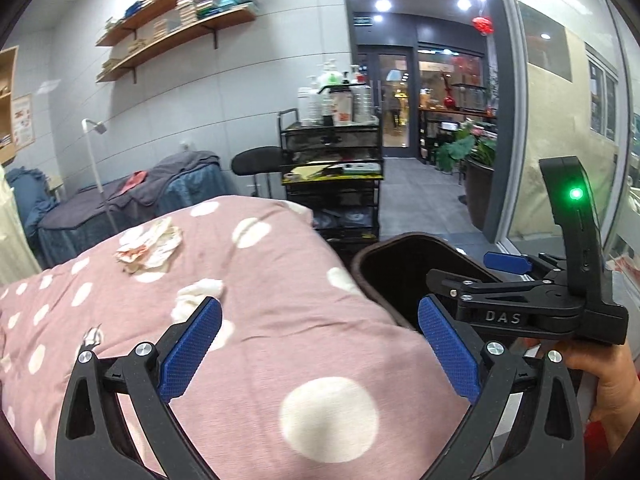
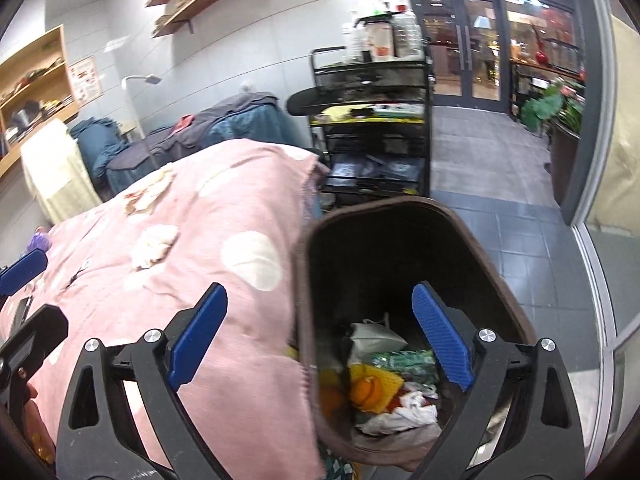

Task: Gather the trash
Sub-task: 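Withdraw both tools from the bin back over the bed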

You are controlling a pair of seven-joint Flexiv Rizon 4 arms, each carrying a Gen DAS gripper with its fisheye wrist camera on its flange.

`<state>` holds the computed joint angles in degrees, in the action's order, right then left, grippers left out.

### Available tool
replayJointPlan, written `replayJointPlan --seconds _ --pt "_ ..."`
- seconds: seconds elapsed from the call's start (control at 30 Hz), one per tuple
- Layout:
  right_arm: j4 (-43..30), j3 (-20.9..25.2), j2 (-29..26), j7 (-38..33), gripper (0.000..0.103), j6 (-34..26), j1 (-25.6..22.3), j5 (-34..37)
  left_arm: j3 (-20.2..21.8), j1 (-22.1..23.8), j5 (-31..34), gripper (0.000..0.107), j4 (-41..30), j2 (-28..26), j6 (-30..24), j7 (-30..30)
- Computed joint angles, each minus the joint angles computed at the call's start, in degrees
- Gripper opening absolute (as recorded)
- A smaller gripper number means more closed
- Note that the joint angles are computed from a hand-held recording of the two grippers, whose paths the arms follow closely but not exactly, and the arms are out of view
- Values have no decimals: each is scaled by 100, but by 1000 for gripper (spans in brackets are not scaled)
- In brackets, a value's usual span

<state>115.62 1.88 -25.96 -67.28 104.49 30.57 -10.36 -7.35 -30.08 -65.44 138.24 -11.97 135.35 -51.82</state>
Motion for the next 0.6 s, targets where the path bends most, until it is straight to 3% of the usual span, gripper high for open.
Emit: replayJointPlan --seconds 0.2,0.4,0.6 --pt "-423 1089 -232 17 92 -302 -729 -450 131 205 -51 97 350 283 -14 -366" --pt "-1013 2250 -627 -198 92 -973 -1364 -749 180 395 -316 97 601 449 33 -352" --pt "-1692 2673 -951 -675 92 -1771 -1253 -582 307 727 -427 97 870 626 -74 -303"
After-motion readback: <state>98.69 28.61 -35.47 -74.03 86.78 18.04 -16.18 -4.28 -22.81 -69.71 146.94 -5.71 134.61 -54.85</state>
